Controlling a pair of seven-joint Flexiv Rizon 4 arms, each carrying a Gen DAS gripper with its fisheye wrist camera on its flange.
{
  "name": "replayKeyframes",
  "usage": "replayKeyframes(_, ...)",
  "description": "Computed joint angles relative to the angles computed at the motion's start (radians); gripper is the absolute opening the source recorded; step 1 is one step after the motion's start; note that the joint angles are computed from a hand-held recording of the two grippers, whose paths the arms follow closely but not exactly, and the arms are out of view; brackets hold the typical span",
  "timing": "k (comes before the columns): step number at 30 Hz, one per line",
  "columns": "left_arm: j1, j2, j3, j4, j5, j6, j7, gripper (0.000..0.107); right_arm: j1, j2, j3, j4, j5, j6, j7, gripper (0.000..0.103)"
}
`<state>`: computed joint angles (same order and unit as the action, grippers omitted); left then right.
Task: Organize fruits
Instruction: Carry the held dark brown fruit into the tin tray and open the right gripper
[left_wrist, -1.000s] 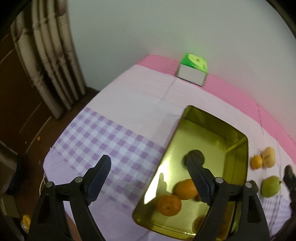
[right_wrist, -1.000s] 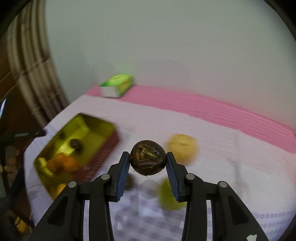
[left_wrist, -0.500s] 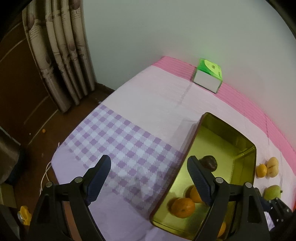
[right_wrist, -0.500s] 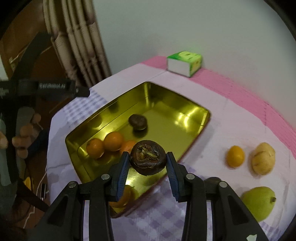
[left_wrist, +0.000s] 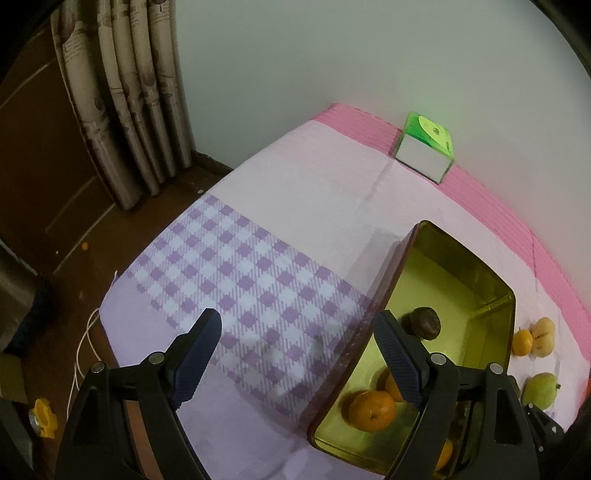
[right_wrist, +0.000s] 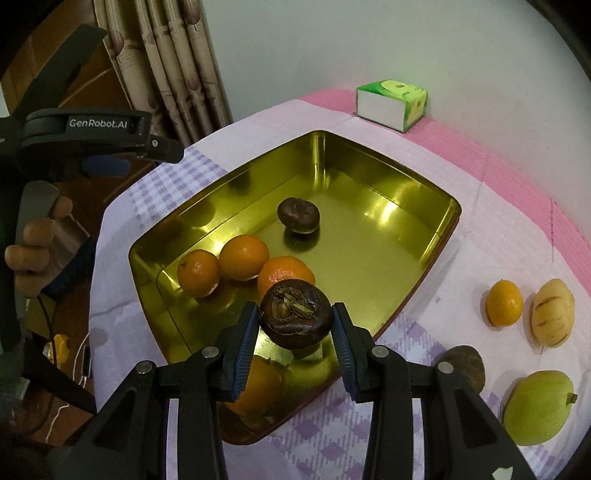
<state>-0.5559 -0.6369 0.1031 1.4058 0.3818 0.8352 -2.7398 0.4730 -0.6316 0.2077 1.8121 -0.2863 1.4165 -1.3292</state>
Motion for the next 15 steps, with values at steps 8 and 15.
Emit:
replayKeyframes(8,0.001,0.0,0.0,0.0,0.0,-0.003,-0.003,0.085,0.036,-0.001,-0.041,0.006,-0.031,0.002,0.014,0.037)
replayKeyframes(15,0.002,0.0,-0.001,0.0,-0.002,-0.005,-0.004,0.085,0.046,-0.015,-0.052,-0.008,-0.048,-0.007,0.028,0.037)
